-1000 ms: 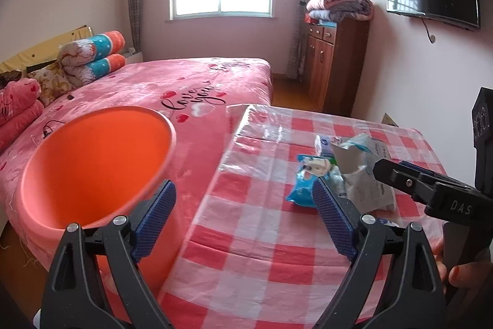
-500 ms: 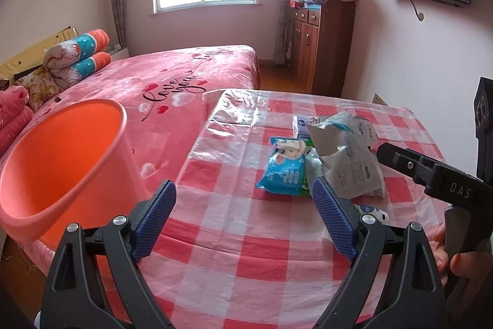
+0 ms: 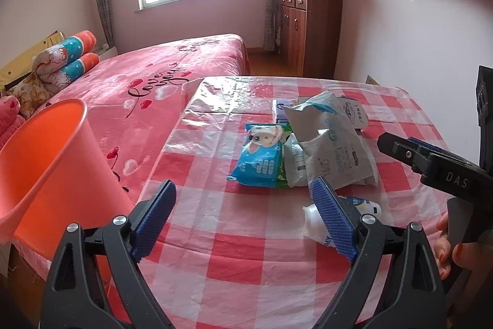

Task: Collect trash
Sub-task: 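Move both tools back over the remaining trash on the table, then close the left tool on the grey feather-print bag and lift it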

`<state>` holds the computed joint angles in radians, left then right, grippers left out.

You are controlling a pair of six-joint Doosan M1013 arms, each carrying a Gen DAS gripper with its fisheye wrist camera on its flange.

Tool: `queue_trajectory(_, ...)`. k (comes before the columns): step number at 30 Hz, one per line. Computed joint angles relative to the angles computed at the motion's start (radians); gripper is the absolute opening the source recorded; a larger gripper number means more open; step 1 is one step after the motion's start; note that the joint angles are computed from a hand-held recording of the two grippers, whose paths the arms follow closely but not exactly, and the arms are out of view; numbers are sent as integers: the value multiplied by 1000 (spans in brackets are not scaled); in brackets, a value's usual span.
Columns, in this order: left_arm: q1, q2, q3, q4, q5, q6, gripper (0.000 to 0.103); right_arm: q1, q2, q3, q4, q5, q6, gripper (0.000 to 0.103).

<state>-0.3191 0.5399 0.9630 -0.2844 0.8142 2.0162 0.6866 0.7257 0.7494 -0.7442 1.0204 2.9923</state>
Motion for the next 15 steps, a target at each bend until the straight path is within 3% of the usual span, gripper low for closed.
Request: queue_trajectory(15,-31,26,-35,30,32,-5,90,-19,-60,126,9,-6,93,95)
